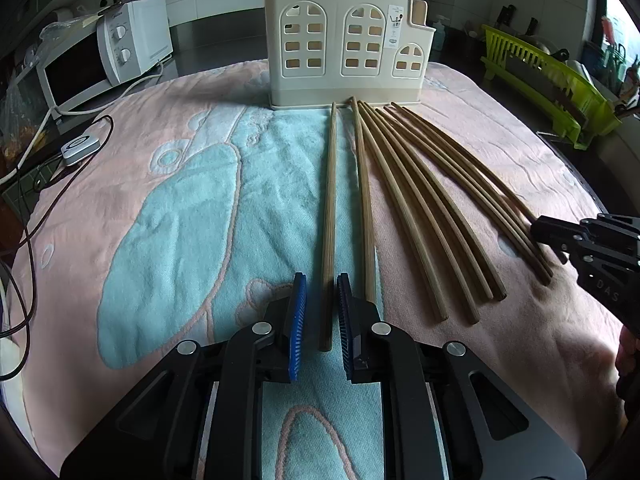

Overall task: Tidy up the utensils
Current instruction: 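Close the left gripper on a wooden chopstick while the right gripper grasps another, then lift the left gripper's chopstick into the white holder while the right gripper inserts its own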

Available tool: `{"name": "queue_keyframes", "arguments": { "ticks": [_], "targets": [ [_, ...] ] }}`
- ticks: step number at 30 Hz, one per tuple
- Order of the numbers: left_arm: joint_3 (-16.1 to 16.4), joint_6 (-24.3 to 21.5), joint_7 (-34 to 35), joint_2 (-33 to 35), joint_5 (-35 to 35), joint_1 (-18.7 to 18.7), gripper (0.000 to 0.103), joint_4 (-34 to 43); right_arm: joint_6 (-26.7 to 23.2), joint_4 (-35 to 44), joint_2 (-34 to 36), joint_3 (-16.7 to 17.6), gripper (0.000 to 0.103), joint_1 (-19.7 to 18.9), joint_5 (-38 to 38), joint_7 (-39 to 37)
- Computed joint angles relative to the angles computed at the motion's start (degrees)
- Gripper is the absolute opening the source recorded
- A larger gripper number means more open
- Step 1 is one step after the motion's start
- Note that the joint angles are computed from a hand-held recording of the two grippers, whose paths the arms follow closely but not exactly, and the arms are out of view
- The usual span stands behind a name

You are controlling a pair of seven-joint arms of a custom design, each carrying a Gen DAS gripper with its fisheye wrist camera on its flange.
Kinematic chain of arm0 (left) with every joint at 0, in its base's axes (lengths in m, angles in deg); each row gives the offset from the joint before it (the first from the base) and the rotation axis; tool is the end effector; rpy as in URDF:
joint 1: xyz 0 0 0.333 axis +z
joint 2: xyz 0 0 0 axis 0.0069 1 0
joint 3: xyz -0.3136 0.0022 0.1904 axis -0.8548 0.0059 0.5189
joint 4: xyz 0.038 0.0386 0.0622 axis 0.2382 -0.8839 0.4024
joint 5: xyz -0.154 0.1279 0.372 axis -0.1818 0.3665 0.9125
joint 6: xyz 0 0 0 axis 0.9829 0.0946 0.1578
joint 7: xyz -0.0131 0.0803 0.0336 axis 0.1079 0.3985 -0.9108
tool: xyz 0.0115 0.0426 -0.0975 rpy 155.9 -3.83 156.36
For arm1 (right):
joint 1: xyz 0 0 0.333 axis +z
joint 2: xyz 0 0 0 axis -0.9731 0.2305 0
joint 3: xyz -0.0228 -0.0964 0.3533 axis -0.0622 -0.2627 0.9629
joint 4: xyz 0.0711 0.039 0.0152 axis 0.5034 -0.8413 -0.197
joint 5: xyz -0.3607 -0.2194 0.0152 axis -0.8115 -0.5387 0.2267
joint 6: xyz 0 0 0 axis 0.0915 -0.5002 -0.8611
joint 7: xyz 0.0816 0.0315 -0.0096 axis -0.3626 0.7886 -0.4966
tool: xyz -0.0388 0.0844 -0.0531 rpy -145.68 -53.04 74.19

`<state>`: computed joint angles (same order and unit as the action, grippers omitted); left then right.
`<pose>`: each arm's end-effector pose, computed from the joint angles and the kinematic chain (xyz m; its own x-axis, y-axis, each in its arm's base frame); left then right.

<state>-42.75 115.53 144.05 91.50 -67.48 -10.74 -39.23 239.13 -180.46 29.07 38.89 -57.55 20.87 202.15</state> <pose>0.7297 -0.3137 0.4225 -0.4331 -0.9008 0.0325 -0.7090 0.3182 -0.6294 0.6523 0.1614 0.4383 -0.0184 -0.9988 0.0447 -0.7831 -0.0134 -0.6217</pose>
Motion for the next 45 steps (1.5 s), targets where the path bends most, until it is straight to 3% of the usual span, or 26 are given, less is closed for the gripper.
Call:
{"name": "queue_keyframes", "arguments": {
  "ticks": [2,9,22,28,37,43,45],
  "targets": [
    [-0.67,-0.01,0.35,-0.18,-0.58,0.53,0.006,-0.12,0.59,-0.82,-1.05,-0.82,0.006,0.62,-1.93,1.83],
    [-1.05,5.06,0.19,-3.24,-0.53,0.98,0.006,-3.60,3.11,-2.51,-4.73,-0.99,0.006,0.16,-10.42,9.14],
    [-2.77,14.33,-0.67,-7.44,-0.56,3.24,0.006,-7.50,4.46,-4.21,-8.63,3.39,0.006,-4.14,-13.98,10.54],
    [-6.01,16.71,-0.21,-7.76,-1.43,6.06,0.006,-7.80,5.06,-4.74,-10.24,4.53,0.006,-5.48,-18.37,14.13],
    [-7.31,15.13,0.31,-7.08,-1.67,6.95,0.006,-5.53,6.31,-3.32,-9.95,5.52,0.006,-6.88,-19.38,14.56],
    [-8.82,12.97,2.17,-5.77,-3.90,7.84,0.006,-1.19,8.31,-0.52,-9.18,5.01,0.006,-7.25,-15.45,10.13],
    [-7.66,11.35,2.29,-5.14,-3.92,6.68,0.006,1.21,8.20,0.90,-8.50,5.25,0.006,-7.44,-11.38,5.65]
  ]
}}
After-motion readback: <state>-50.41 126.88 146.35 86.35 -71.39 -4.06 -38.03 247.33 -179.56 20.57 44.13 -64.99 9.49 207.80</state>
